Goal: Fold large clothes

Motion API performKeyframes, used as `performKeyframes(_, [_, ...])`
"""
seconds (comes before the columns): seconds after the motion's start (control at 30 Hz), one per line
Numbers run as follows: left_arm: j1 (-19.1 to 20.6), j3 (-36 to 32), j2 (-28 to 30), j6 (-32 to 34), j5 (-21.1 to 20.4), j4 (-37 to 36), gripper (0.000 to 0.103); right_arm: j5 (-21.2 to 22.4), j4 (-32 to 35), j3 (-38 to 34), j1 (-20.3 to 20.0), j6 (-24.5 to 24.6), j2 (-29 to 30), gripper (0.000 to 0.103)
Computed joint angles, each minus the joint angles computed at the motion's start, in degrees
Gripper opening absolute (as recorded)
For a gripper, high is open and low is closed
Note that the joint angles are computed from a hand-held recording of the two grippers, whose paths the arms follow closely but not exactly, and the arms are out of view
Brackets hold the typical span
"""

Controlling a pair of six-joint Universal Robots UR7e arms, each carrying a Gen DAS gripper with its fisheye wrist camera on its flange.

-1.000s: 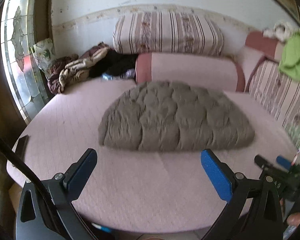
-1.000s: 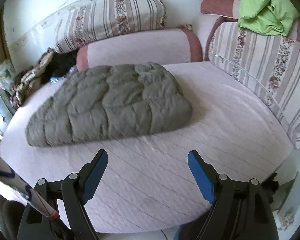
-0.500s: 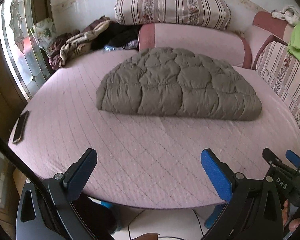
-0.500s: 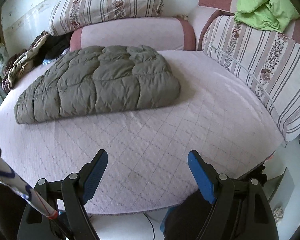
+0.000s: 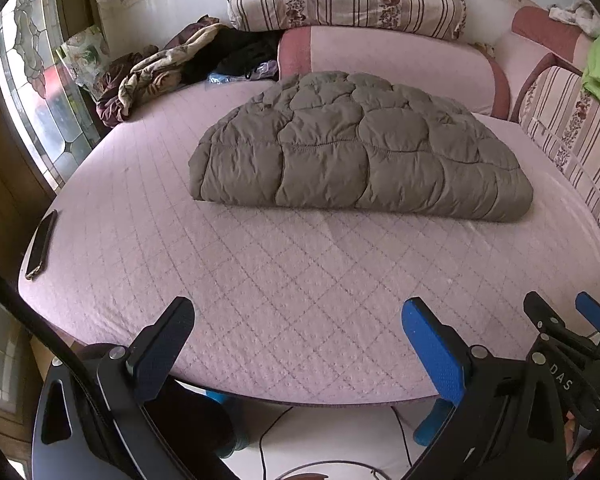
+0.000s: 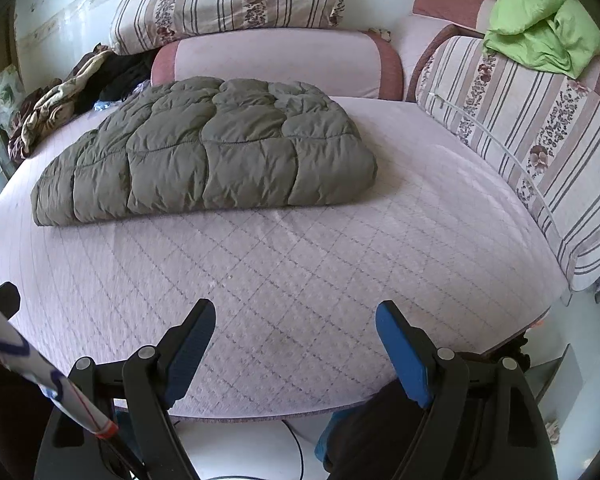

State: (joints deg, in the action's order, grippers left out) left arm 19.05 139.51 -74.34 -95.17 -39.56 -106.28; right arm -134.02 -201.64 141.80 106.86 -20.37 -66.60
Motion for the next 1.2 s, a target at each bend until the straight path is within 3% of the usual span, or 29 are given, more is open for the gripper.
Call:
performKeyframes(0.73, [4.0,0.1,2.5,5.4,-1.5,-7.3,0.103,-0.7,0.4,-0.9,-0.7,0.2,2.6,0.086])
performKeyframes(1.2, [5.1,0.2,2.6,4.9,-1.9,-7.5,0.103,-0.7,0.1,-0.9,-0.6,-0.5,4.0,0.086])
